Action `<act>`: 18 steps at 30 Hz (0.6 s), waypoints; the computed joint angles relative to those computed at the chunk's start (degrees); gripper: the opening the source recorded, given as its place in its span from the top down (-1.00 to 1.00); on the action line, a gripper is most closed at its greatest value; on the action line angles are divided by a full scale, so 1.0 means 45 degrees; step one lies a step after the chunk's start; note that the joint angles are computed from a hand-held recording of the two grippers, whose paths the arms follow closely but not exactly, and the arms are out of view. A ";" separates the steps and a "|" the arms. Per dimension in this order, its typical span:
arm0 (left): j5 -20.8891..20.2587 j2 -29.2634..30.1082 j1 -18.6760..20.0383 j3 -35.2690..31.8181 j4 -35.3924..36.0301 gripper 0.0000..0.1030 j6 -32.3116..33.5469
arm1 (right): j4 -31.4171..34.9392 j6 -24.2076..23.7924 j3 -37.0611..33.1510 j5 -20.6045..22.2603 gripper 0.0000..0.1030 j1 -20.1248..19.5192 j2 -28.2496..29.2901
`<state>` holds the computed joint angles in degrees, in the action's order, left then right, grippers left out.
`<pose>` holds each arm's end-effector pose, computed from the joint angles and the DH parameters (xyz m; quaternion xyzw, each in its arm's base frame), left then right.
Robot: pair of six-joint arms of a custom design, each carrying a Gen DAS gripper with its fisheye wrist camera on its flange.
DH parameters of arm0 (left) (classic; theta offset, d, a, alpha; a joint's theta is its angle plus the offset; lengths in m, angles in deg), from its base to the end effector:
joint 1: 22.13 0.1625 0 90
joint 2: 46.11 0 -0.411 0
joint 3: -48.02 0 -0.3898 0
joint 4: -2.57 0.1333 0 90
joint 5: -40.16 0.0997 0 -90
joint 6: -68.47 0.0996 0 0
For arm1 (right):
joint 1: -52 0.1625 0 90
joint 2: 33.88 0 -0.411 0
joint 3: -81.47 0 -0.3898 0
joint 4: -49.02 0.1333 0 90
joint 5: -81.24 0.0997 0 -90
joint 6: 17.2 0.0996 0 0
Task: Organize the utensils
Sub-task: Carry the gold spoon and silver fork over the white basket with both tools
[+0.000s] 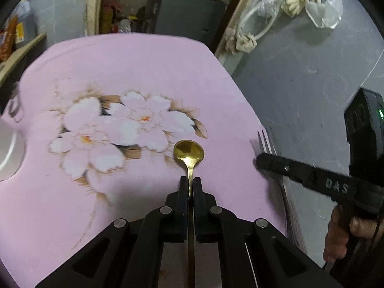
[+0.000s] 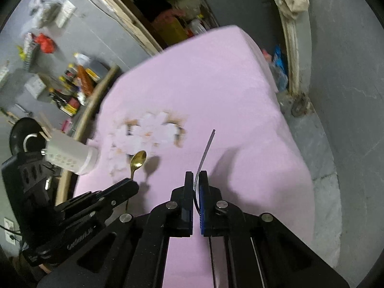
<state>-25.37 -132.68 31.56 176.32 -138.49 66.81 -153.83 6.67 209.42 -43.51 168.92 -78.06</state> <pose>-0.1131 -0.4487 0.2400 0.2736 0.9350 -0.1439 0.1739 0.2783 -0.3790 0.0384 -0.0504 -0.9255 0.3404 0.1584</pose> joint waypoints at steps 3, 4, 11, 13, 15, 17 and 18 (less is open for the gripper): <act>-0.0034 -0.0607 -0.0015 0.0285 -0.0736 0.93 0.0165 | -0.1209 -0.0528 -0.0099 -0.0212 0.92 0.0494 0.0308; 0.0008 -0.0774 -0.0044 0.0388 -0.0969 0.93 0.0260 | -0.1518 -0.0684 -0.0287 -0.0433 0.92 0.0727 0.0487; 0.0085 -0.2096 -0.0259 0.0750 -0.2142 0.93 0.1348 | -0.3007 -0.1829 -0.1322 -0.1304 0.92 0.1662 0.1151; 0.0077 -0.2335 -0.0279 0.0681 -0.2300 0.93 0.1564 | -0.3458 -0.2324 -0.1779 -0.1480 0.92 0.1961 0.1421; 0.0024 -0.2664 -0.0224 0.0520 -0.2227 0.93 0.1797 | -0.3801 -0.2929 -0.2452 -0.1520 0.92 0.2233 0.1717; -0.0151 -0.3071 -0.0058 0.0271 -0.2106 0.93 0.2089 | -0.3979 -0.3380 -0.3087 -0.1473 0.92 0.2447 0.1972; -0.0353 -0.3184 0.0090 0.0068 -0.2050 0.93 0.2211 | -0.4057 -0.3654 -0.3576 -0.1376 0.92 0.2549 0.2211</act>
